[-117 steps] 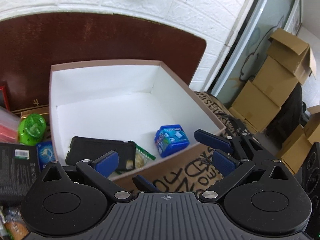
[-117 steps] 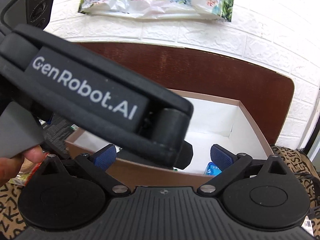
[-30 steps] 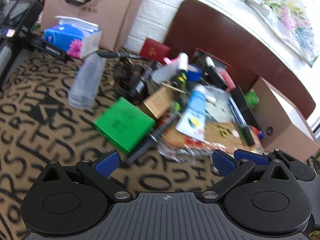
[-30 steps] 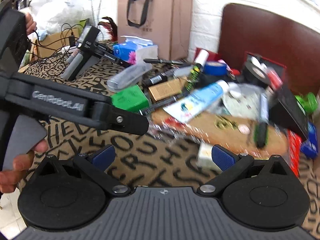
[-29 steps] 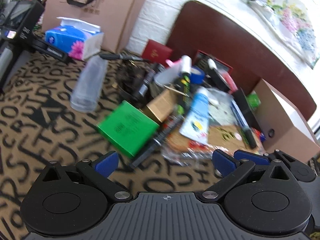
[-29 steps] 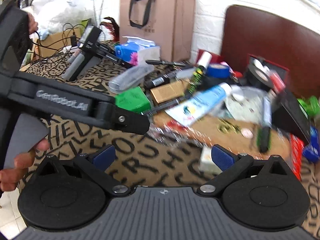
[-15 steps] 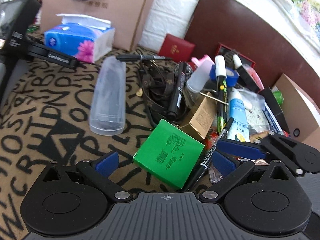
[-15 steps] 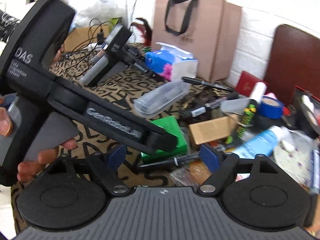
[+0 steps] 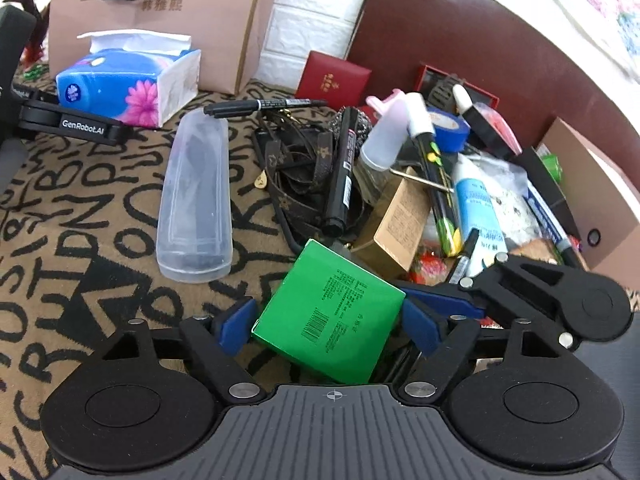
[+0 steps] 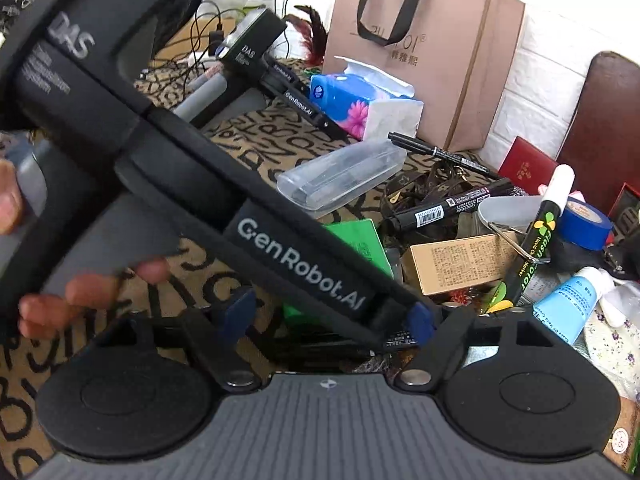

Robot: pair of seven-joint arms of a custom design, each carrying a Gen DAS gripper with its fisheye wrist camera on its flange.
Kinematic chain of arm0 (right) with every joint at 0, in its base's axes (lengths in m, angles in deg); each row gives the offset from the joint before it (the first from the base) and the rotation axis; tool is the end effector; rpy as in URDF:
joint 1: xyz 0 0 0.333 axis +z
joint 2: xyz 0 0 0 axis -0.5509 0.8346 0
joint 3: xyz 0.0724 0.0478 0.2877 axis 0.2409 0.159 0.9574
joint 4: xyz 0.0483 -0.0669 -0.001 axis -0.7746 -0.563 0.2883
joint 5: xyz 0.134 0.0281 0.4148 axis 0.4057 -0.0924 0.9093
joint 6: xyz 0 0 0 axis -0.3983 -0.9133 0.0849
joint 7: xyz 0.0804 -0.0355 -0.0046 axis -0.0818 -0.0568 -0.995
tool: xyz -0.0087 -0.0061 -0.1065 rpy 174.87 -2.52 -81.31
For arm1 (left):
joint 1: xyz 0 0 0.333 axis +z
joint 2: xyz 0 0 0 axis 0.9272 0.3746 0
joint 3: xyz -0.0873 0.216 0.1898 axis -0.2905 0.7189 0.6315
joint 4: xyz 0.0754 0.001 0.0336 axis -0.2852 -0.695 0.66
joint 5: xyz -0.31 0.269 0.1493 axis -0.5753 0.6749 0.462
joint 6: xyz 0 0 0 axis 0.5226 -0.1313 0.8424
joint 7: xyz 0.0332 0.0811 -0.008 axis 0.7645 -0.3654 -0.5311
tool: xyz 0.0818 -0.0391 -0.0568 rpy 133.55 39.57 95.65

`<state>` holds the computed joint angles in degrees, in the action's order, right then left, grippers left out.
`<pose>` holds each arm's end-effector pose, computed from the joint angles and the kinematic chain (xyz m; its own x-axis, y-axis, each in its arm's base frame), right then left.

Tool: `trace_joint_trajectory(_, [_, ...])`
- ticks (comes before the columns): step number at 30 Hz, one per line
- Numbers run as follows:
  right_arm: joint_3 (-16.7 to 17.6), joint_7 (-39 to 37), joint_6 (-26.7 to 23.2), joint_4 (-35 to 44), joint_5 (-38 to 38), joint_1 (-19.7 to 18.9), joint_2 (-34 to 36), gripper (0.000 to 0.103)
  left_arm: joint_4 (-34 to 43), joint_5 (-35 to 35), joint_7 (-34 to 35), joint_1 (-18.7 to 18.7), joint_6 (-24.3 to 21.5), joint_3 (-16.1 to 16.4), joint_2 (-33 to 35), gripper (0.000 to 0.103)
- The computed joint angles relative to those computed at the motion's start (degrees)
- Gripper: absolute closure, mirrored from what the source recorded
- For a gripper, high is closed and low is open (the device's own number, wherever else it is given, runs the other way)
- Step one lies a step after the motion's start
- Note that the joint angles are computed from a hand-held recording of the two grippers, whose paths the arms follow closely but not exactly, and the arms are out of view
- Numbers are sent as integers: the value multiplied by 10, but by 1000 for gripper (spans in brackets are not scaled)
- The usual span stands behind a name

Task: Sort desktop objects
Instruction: 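Lower the left gripper onto the green square box and close, then lift the green square box with the left gripper off the cloth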

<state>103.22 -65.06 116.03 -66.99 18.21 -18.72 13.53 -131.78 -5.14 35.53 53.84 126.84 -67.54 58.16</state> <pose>0.6782 0.3633 0.3958 0.9837 -0.0451 0.1741 0.1070 -0.6309 -0.7684 0.5987 -0.2719 0.4207 0.4417 -0.8587 0.2597 -0.5558 -0.4892 -0.6722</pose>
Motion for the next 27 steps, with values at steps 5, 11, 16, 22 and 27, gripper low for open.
trace_joint_trajectory(5, [4,-4,-26,0,13,-11,-5,35,2,-14,-3,-5,-18,-4,-5,17])
trace_joint_trajectory(11, [1,-55,-52,-31,61,-31,-43,35,12,8,-38,-20,-46,-19,-16,17])
trace_joint_trajectory(16, [-20,-80,-90,-73,102,-51,-89,35,46,16,-53,-45,-66,-32,1,17])
trace_joint_trajectory(22, [-62,-92,-126,-119,130,-74,-132,36,112,4,-47,-77,-26,-31,64,17])
trace_joint_trajectory(27, [-91,-78,-127,-150,130,-91,-152,36,205,-54,33,-106,-2,-25,150,18])
